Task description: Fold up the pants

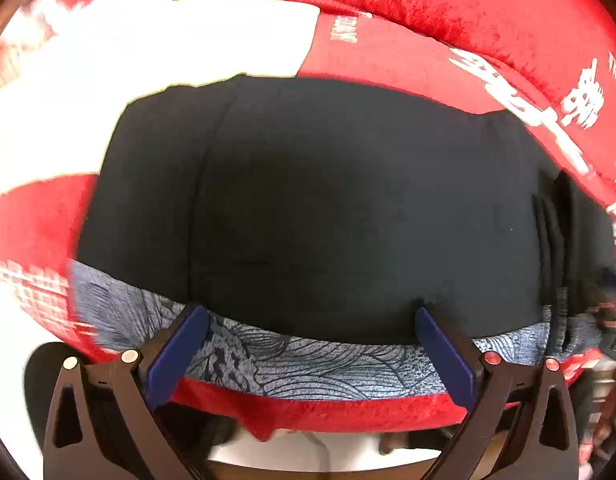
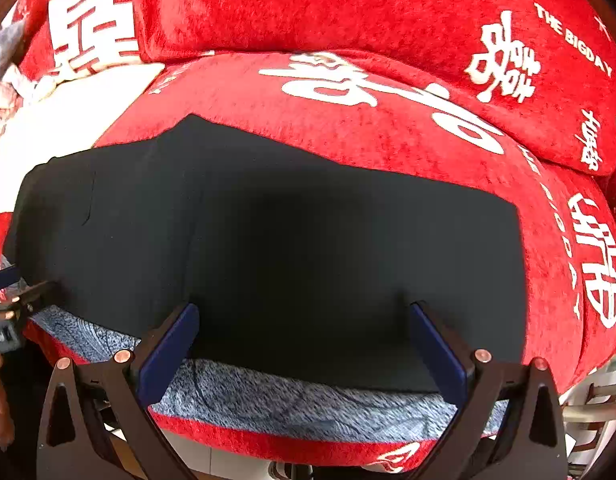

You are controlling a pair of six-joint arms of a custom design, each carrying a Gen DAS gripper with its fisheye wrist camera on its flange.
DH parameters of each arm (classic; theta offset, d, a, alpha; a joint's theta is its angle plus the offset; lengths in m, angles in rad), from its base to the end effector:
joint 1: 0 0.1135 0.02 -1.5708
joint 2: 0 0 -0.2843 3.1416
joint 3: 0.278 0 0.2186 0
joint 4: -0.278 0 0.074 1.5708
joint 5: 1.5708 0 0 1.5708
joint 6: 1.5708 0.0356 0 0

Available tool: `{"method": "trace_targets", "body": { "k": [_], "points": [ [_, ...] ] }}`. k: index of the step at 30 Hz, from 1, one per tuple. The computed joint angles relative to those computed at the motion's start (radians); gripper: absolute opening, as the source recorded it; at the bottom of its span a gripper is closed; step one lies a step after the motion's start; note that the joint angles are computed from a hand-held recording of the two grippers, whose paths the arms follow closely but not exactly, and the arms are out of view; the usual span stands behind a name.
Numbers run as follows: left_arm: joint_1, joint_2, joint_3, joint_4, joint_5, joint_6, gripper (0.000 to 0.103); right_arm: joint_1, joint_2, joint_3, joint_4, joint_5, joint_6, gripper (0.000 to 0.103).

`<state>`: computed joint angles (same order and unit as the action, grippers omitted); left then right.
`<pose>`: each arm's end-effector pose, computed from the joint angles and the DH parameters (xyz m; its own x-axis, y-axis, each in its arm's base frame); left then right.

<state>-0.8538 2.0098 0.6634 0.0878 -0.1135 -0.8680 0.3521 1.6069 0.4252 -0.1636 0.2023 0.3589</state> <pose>0.1868 -0.2082 0.0752 -0.9582 -0.0545 -0.2808 -0.0079 0.9863 -0.1647 0.1807 0.0588 0.1198 -0.9604 0.0137 -0.2781 0.0445 0.9935 -0.1048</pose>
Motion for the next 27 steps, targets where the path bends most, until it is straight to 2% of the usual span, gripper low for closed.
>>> {"method": "trace_targets", "body": {
  "k": [1,4,6,8,9,12,14,18,21,23,24,25,26,27],
  "points": [
    [0.010,-0.022,-0.027,0.020,0.006,0.005,0.103,-0.002,0.027,0.022,-0.009,0.006,0.006,0.103],
    [0.001,-0.085,-0.083,0.018,-0.052,-0.013,0.103,0.028,-0.033,0.078,-0.058,0.046,0.015,0.103],
    [0.026,-0.074,-0.125,0.060,-0.045,-0.012,0.103,0.047,-0.055,0.119,-0.059,0.020,-0.022,0.103],
    [0.085,-0.032,-0.210,0.235,0.040,0.008,0.103,0.059,-0.026,0.180,-0.051,-0.044,-0.080,0.103],
    [0.095,-0.033,-0.221,0.254,0.058,0.009,0.103,0.075,0.006,0.222,-0.052,-0.056,-0.109,0.103],
    [0.080,-0.071,-0.191,0.162,0.019,0.021,0.103,0.147,0.138,0.373,-0.056,-0.063,-0.199,0.103],
    [0.079,-0.105,-0.212,0.145,-0.002,0.022,0.103,0.185,0.245,0.499,-0.091,-0.117,-0.258,0.103],
    [0.148,-0.168,-0.315,0.198,0.023,0.044,0.103,0.262,0.501,0.801,-0.214,-0.222,-0.419,0.103],
    [0.222,-0.181,-0.385,0.258,0.052,0.084,0.103,0.301,0.712,1.052,-0.386,-0.251,-0.562,0.103],
    [0.291,-0.184,-0.429,0.309,0.084,0.123,0.103,0.271,0.783,1.154,-0.464,-0.382,-0.586,0.103],
    [0.324,-0.184,-0.448,0.334,0.103,0.141,0.103,0.256,0.833,1.236,-0.543,-0.444,-0.582,0.102],
    [0.369,-0.183,-0.468,0.364,0.126,0.165,0.103,0.257,0.849,1.267,-0.575,-0.454,-0.581,0.097],
    [0.409,-0.174,-0.476,0.391,0.145,0.187,0.103,0.266,0.845,1.276,-0.595,-0.468,-0.617,0.088],
    [0.436,-0.161,-0.476,0.409,0.157,0.207,0.103,0.284,0.817,1.258,-0.594,-0.452,-0.653,0.074]
  ]
}}
